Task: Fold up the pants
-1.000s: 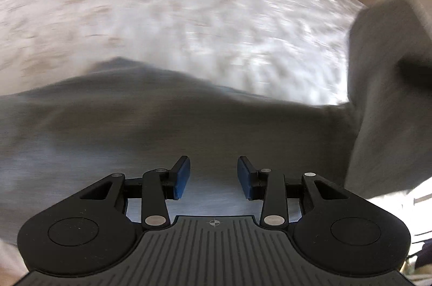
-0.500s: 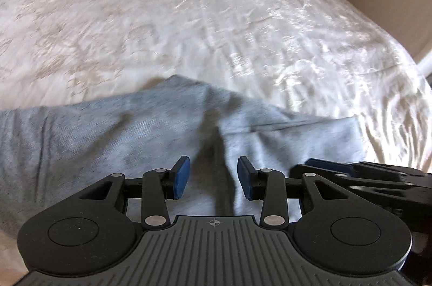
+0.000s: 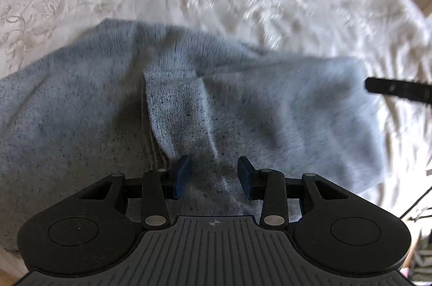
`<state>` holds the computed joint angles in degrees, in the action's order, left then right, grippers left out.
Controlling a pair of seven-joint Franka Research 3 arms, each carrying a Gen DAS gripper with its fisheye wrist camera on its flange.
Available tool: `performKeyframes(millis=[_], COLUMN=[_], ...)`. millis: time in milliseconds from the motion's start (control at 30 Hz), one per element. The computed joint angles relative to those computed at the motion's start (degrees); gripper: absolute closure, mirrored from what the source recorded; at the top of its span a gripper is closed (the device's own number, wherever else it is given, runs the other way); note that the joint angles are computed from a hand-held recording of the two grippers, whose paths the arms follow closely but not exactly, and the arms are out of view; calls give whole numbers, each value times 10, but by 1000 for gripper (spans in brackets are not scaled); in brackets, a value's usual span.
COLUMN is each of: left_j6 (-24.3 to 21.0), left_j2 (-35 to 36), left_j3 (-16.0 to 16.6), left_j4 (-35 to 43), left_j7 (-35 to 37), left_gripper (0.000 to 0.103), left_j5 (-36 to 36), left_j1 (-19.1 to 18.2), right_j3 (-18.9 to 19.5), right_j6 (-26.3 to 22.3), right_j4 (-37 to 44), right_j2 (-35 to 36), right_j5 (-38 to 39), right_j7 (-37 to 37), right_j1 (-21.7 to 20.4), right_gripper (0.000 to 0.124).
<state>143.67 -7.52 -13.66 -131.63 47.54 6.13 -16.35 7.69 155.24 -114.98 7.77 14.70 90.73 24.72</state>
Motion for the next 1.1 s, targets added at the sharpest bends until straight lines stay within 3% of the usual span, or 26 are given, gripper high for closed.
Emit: performKeyframes(millis=[100,233,400,533,667,800,900,1000,1100], left_j6=[-32,-56,-59,-69,-98,-116,-114,-107,-97], left_j2=[23,36,-10,-73,-112,-128,-133,-136,-156], left_j3=[-3,-2,-3,-6,-3,8,27,43,57], left_j4=[26,46,21,-18,-43,-66,-91,-103,-109], left_j7=[-2,-9,-44,-112,-149,-136,-103,-42,18], left_gripper=[65,65,65,65,65,65,65,65,65], left_j5=[12,11,12,41,64,54,6,-29,-54], left_j1=[1,3,6,15,25,23,11,4,4], right_j3=[-1,-14,-13,24,53,61,62,55,51], right_j6=[-31,-51,-57,-43,-58,-94,-126,-184,-181], right_j4=[32,89,109,76,59,64,72,95,103], right_j2=[36,99,116,76,54,57,64,82,84], right_j5=[27,6,-5,69,161,198,188,150,126], right_j7=[-29,-6,-8,-87,-193,-248,-267,-239,-203], right_j1=[-14,-12,-11,-30,-31,-8,16,41,61], right_gripper=[119,121,118,114,114,114,114,114,113])
